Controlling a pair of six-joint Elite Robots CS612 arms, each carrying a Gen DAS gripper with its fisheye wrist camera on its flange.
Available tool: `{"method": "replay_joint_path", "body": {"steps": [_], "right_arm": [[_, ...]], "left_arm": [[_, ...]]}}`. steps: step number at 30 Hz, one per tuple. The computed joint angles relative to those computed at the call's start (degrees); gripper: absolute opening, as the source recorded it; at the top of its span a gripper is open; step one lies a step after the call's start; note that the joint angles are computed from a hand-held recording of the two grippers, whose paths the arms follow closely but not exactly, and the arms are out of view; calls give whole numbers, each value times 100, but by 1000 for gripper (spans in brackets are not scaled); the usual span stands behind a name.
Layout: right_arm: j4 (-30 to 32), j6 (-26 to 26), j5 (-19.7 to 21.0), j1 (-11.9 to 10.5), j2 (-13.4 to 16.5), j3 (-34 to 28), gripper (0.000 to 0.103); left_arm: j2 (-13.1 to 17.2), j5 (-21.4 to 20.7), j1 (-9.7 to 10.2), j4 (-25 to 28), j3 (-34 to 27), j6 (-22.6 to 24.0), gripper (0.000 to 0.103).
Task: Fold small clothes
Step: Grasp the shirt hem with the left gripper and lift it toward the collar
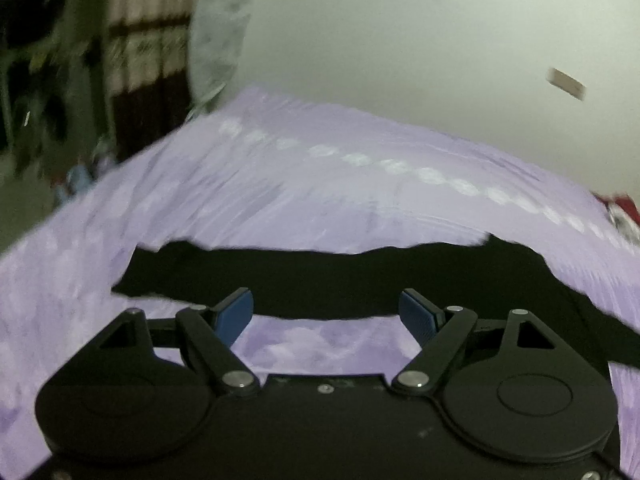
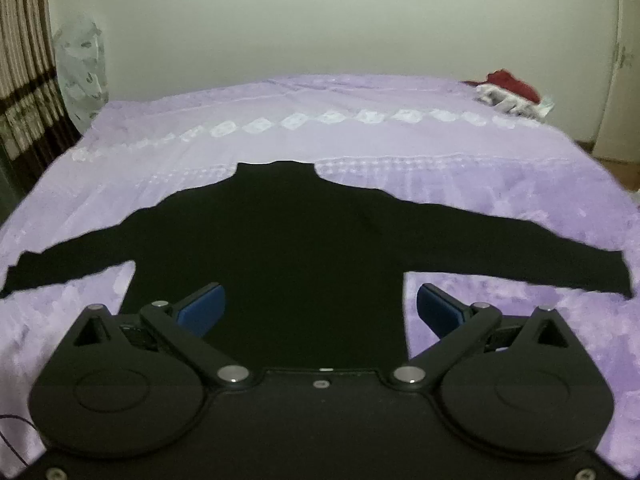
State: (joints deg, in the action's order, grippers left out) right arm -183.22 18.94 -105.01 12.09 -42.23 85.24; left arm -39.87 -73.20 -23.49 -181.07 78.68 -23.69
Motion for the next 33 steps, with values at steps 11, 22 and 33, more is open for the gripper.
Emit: {"method": "replay_joint_path", "body": {"steps": [11, 22, 33], "right_arm": [[250, 966, 165, -188, 500, -608, 98], [815, 611, 136, -124, 804, -1128, 98], [1236, 467, 146, -38, 928, -1365, 98]], "left_arm": [[788, 129, 794, 361, -648, -2605, 76], [1382, 130, 1115, 471, -1322, -3798, 75], [1538, 471, 1095, 447, -1525, -3842, 15]]}}
